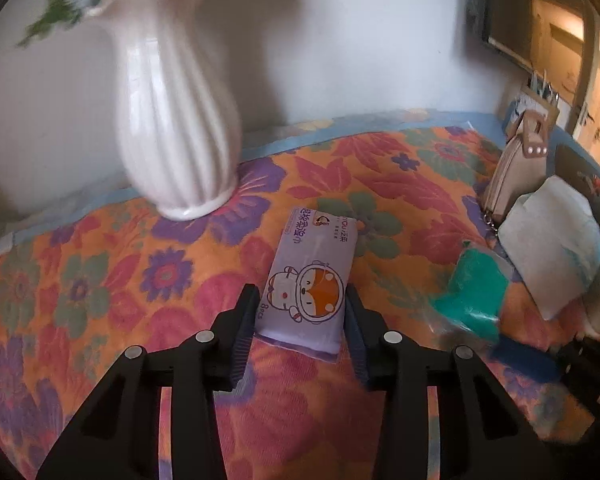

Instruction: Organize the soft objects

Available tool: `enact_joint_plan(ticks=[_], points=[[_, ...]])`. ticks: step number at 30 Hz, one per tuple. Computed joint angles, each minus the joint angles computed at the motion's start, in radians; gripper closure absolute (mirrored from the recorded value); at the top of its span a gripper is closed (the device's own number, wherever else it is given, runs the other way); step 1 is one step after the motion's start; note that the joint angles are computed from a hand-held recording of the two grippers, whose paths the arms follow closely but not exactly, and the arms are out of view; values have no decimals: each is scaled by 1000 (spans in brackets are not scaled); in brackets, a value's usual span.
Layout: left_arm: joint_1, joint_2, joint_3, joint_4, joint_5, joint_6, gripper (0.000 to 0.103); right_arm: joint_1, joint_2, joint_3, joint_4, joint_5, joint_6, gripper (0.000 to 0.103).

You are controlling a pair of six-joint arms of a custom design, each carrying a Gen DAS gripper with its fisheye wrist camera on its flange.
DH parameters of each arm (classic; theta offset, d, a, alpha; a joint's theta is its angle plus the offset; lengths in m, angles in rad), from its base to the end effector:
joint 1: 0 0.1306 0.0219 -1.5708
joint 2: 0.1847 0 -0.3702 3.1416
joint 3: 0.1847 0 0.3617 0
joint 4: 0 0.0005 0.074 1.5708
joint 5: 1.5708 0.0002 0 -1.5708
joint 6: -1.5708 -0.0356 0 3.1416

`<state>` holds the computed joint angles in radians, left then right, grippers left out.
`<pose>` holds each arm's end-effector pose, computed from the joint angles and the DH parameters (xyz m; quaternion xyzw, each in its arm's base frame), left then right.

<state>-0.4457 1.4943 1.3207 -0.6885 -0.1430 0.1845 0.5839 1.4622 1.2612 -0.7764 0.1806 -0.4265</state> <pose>0.4433 -0.2067 0.3531 0.0973 0.9307 -0.0436 0.3498 0.3920 0.2507 0.3370 -0.0486 0.9515 0.0655 0.2965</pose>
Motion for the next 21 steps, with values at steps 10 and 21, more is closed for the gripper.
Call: enact_joint_plan(ticks=[10, 21], points=[[-13, -264, -255, -4, -59, 158, 65, 4, -180, -166, 8, -174, 9, 46], [-4, -300, -296, 50, -102, 192, 65, -52, 17, 47, -71, -114, -136, 27]])
